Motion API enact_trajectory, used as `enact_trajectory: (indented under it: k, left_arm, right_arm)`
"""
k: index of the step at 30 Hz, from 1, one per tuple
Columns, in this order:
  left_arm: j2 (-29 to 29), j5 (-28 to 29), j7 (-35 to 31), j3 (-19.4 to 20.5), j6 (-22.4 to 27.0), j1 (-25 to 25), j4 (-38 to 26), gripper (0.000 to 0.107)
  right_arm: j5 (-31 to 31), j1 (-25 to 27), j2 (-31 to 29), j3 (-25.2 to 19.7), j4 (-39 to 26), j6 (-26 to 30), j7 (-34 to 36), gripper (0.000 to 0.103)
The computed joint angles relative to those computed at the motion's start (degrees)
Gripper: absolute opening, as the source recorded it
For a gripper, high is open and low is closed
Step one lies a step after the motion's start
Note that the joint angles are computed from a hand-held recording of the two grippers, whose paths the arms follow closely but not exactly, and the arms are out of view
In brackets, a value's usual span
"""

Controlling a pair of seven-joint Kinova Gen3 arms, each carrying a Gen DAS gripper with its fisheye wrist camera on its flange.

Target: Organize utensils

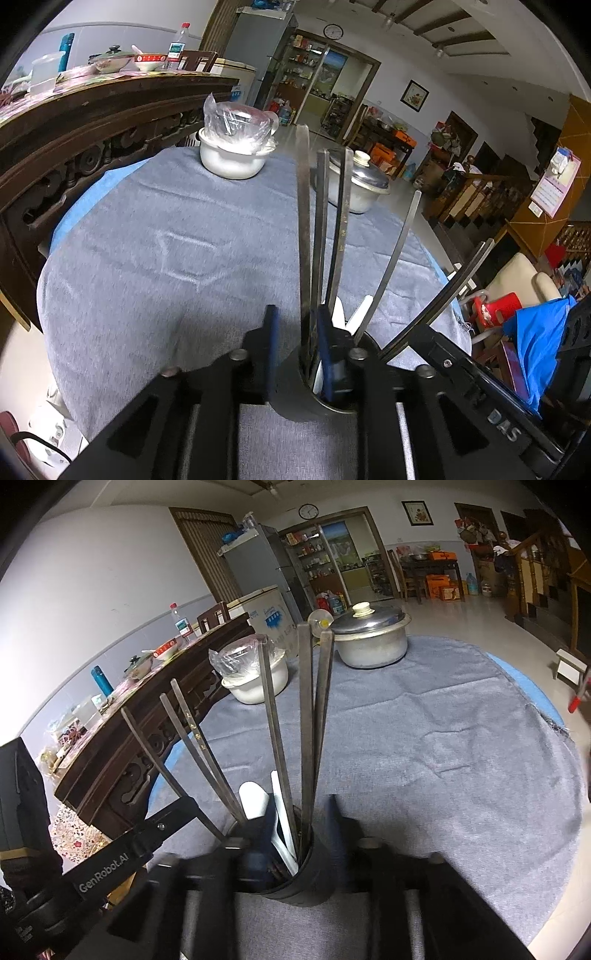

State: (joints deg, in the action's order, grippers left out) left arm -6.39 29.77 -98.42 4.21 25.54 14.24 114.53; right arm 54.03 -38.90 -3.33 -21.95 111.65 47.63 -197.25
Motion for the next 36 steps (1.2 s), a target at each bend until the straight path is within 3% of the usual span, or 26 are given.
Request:
enact_trajectory:
  k: [1,10,20,24,28,36]
  left_arm:
    - [-0.1,-0.1,0.1,0.0,0.0,0.0,0.0,0.026]
    - [-1.8,-0.7,0.7,-0.4,0.0,-0.1,0.4,0.058]
    - [-6.5,2.8,-5.1,-5.7,2.2,-0.2,2.5,0.074]
    - [-6.6,-1.0,-4.2,-5.0,3.8,-2.0,2.2,0.077]
    - [-6.0,-5.8,-4.3,-3.5,4.3,-3.0,1.6,0.078]
    - [-6.5,-18.8,2.5,3.9,2.5,-4.0,2.3,0.082]
  right_arm:
    - [0.6,-0.2,0.0,-0.3,0.0,0.8,-0.5,0.062]
    - [0.5,-0.9,-0.6,-1.0,-0.5,3.2,-0.6,0.065]
    - [-2.2,-1.5,-4.2,-4.5,-0.1,10.2,0.0,0.072]
    - [-4.8,-1.1,-5.7,-5.7,0.1,11.3,2.7,0.073]
    - [-8.4,-0.4,-7.3,-6.3,0.8,9.0,7.6,0.077]
    - [-7.2,-0.2,-6.1,-10.1,0.4,9.8,9.4,0.079]
